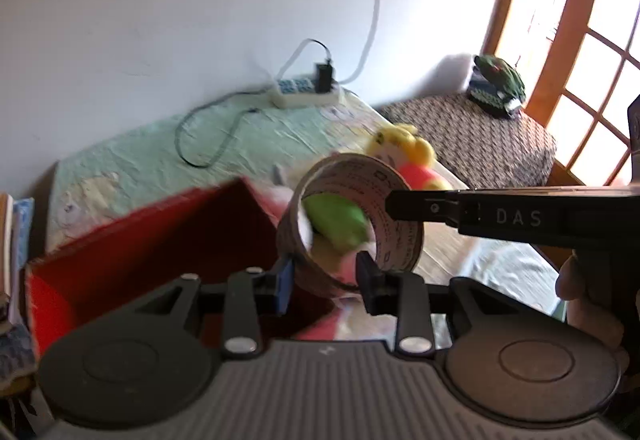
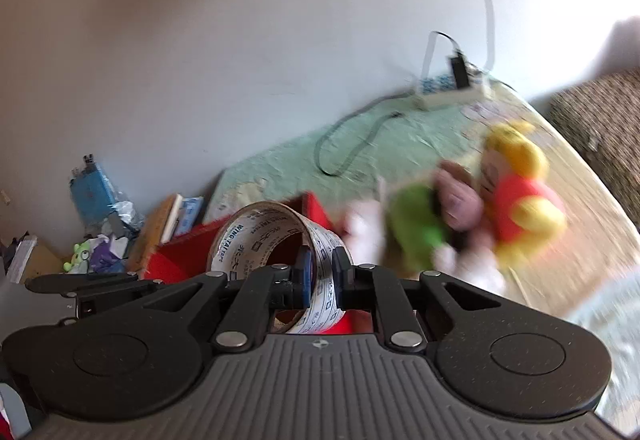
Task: Organize objects
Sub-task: 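Lift the tape roll with the right gripper and carry it over the box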
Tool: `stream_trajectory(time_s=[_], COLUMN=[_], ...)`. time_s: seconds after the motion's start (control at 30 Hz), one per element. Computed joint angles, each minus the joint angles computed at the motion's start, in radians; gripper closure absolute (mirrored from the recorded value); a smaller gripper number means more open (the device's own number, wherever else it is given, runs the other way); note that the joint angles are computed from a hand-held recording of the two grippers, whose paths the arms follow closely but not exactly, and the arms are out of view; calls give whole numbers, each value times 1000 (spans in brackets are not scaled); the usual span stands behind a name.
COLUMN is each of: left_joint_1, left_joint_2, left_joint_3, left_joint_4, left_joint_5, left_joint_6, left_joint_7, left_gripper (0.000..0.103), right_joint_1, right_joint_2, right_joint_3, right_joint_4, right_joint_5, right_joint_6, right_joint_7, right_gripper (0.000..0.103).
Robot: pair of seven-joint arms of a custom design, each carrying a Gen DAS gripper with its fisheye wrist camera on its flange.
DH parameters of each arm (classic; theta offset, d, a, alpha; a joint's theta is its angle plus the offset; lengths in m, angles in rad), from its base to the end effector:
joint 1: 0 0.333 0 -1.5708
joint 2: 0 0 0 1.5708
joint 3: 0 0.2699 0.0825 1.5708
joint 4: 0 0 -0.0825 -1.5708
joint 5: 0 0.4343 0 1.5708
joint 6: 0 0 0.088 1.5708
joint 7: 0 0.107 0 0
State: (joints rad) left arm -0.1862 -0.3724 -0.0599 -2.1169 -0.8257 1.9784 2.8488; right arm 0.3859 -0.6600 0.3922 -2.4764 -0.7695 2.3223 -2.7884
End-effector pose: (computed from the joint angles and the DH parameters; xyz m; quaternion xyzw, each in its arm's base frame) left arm 0.5068 -0.1781 0.5556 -0.1371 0.9107 -0.3896 0.0051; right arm 0.3466 0.3304 0.5054 -0.3551 0.8075 -0.2754 0.3821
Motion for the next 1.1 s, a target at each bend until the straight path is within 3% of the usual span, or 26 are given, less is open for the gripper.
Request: stream_trajectory(time_s=[0.23,0.5,0.7,1.0,1.1], left_joint_1=[42,95,117,129,135], left_joint_2=[182,391,505,562,566], left_joint_3=[-6,-63,-93,-114,-117], left_joint_4=[179,324,397,423,426], left_joint_5=[17,153,247,307,303], left_joint_6=[-2,13,1,-4,-17], left_joint_7=[-32,-146,-226,-263,-254], left_gripper=[70,70,71,71,68], right_joint_1=[-53,-16,33,82,99], right_joint_2=[194,456,589,697,727], right_joint_3=[-46,-134,-178,-219,-225], right_joint_4=[136,311,417,519,555], right_joint_5=[-49,24,88,160,138], right_joint_6=[104,137,88,-12,-82], right_joint_7=[-74,-221,-311,-416,-428], right_gripper=[92,92,92,93,93])
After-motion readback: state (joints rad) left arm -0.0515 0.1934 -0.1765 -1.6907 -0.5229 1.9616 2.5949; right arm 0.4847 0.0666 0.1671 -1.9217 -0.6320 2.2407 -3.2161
